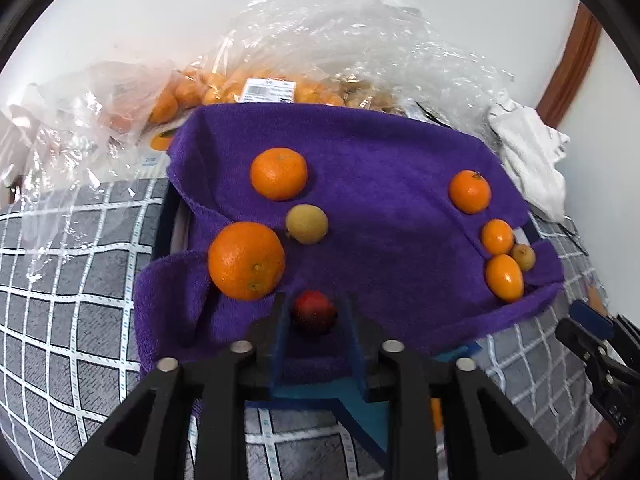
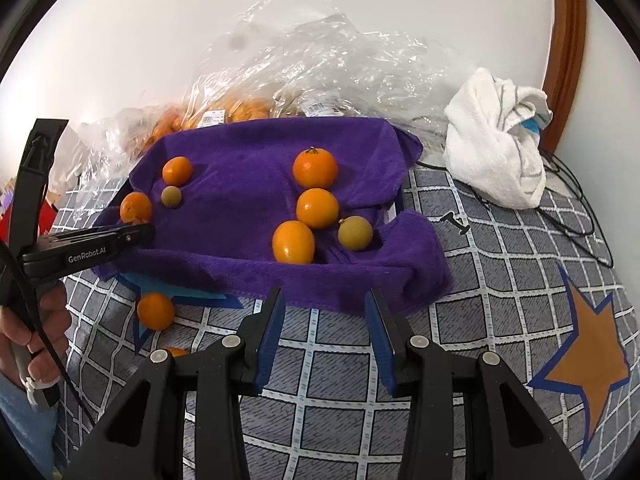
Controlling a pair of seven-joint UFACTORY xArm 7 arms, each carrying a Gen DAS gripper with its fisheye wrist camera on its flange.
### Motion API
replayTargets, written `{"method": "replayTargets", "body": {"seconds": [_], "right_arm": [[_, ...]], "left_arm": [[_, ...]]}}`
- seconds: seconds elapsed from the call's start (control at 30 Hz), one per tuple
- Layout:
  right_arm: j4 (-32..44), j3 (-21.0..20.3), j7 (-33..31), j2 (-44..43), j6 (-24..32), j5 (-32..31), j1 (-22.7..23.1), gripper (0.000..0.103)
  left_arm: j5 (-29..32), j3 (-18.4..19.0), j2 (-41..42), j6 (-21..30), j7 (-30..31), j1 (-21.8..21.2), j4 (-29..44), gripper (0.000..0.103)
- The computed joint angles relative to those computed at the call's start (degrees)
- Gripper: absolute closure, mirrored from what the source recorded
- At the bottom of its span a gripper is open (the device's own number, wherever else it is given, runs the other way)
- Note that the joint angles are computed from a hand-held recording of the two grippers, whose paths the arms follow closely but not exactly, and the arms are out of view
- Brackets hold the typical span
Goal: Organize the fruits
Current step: 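Return both grippers to the row and grasp one orange each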
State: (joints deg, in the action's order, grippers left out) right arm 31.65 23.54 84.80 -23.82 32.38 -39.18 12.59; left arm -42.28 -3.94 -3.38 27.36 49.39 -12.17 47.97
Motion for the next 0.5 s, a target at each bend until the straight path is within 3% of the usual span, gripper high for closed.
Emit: {"method": "replayTargets", "body": {"seconds": [0.13, 0.27, 0.5], "right_arm": [[0.79, 0.37, -0.37, -0.85, 1.48, 0.22, 0.44, 0.062], [1.35, 0.96, 0.51, -0.87, 1.89, 0.88, 0.85, 0.062], [3.07, 2.56, 4.70, 2.62, 2.33, -0.40, 2.27, 0.062]], "left_arm": [[-4.74, 1.53, -2.77, 3.21, 4.46, 0.46, -0.88, 0.060], [-7.41, 3.61, -6.03, 5.43, 7.74, 1.10, -2.40, 0.059], [-7.11, 6.44, -8.59, 3.34, 10.07, 2.77, -5.30, 0.058]]}}
